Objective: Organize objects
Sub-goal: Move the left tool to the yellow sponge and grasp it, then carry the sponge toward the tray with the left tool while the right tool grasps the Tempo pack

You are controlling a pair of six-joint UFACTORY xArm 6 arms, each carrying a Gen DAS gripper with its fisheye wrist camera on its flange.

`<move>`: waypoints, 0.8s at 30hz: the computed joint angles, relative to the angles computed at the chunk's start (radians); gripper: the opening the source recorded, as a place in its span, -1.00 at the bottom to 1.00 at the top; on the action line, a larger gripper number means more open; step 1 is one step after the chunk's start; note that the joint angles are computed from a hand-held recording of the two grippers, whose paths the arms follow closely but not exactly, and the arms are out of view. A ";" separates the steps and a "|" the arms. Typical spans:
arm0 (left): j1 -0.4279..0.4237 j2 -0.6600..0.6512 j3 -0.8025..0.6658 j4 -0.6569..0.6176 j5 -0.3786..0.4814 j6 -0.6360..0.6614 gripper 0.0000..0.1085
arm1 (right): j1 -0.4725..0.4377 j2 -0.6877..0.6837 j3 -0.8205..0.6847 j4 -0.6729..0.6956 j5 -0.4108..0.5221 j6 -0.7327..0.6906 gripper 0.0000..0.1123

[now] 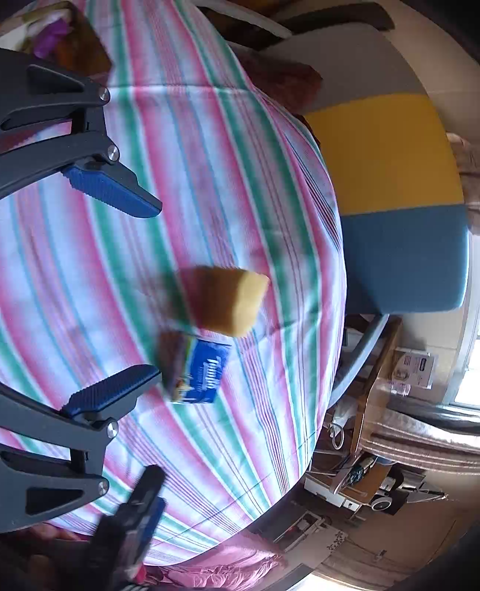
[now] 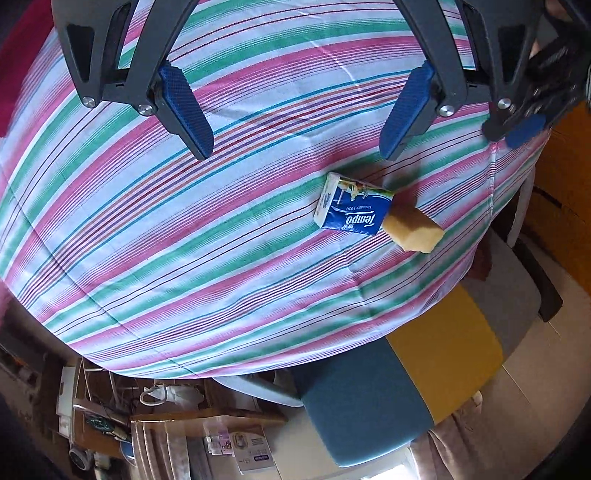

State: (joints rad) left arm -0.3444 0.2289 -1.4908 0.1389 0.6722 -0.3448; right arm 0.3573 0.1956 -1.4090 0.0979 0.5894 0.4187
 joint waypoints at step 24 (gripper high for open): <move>0.005 0.077 -0.061 -0.057 -0.076 0.101 0.12 | 0.011 0.030 -0.032 0.074 0.051 -0.086 0.66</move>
